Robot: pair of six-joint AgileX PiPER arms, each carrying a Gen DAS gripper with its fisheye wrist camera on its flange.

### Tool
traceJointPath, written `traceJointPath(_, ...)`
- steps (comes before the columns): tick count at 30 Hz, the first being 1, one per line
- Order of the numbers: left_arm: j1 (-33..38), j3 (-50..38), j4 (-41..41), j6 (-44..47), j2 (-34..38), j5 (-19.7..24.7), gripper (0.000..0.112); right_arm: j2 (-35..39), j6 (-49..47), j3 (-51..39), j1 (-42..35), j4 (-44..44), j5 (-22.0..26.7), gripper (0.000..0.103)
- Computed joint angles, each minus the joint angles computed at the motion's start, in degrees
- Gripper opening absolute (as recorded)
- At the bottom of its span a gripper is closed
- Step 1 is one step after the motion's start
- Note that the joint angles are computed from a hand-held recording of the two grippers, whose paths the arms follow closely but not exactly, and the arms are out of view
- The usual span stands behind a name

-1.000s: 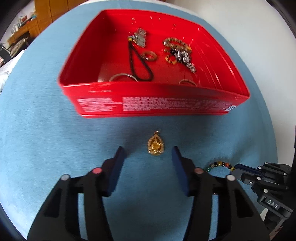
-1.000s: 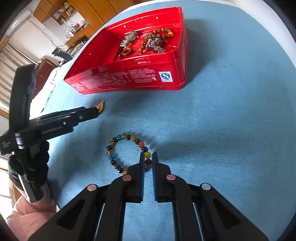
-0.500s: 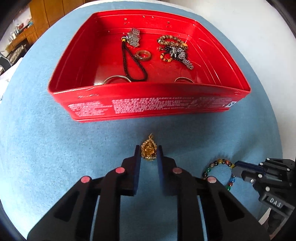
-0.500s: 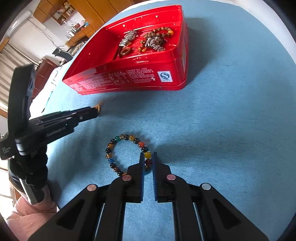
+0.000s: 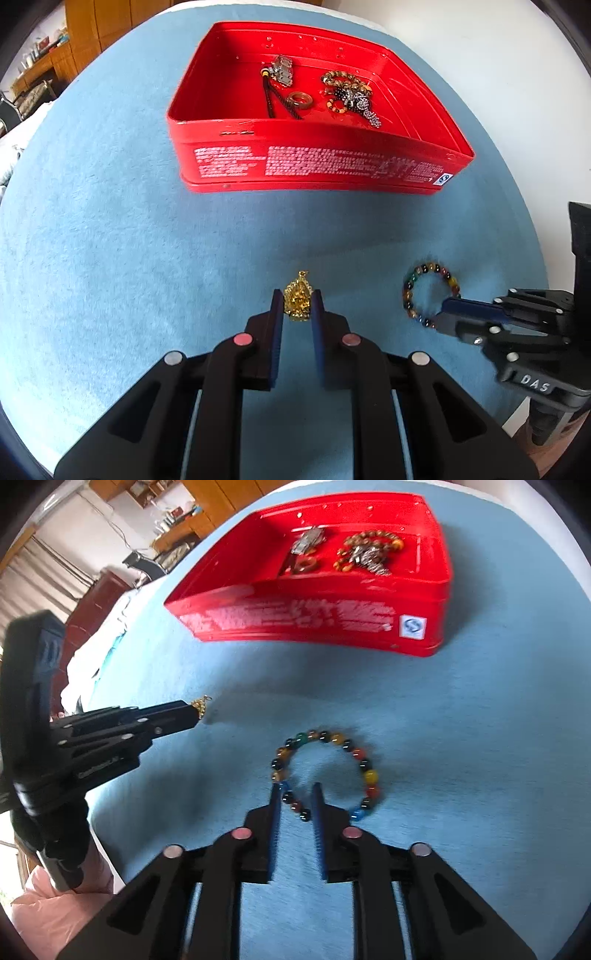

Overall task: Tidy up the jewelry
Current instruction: 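Lower the pendant into the tin with the left tool while the right tool releases the bracelet there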

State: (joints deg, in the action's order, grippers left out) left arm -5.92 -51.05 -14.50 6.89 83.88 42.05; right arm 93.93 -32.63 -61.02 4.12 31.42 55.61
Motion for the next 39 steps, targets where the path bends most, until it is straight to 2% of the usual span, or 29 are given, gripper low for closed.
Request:
traceJointPath(10, 0.72, 1.73, 1.64, -1.49, -2.48, 0.23, 0.013, 1.06, 6.0, -0.79, 5.83, -5.89, -3.65, 0.021)
traceJointPath(12, 0.34, 1.88, 2.75, -2.72, -2.85, 0.26, 0.013, 0.28, 8.32, -0.17, 7.21, -8.48, -5.33, 0.01)
traceJointPath(13, 0.08, 1.91, 3.41, -3.46, -3.23, 0.34, 0.013, 0.25, 9.0, -0.15, 7.41, -9.11, -5.65, 0.007)
traceJointPath(19, -0.4, 2.0, 4.28, -4.53, -6.0, 0.95, 0.013, 0.83, 5.19, -1.97, 2.3, -3.09, -1.2, 0.007)
traceJointPath(27, 0.99, -0.04, 3.53, -4.08, -9.12, 3.7, 0.013, -4.01, 1.72, -5.55, -3.7, 1.93, 4.39, 0.007)
traceJointPath(34, 1.35, -6.05, 2.87, -4.39, -9.4, 6.65, 0.013, -4.2, 0.87, -12.84, -7.3, 4.01, 9.44, 0.007)
traceJointPath(39, 0.67, -13.31, 3.74, -5.64, -6.18, 8.03, 0.013, -1.8, 3.81, -21.18, -6.79, 3.77, 11.66, 0.007)
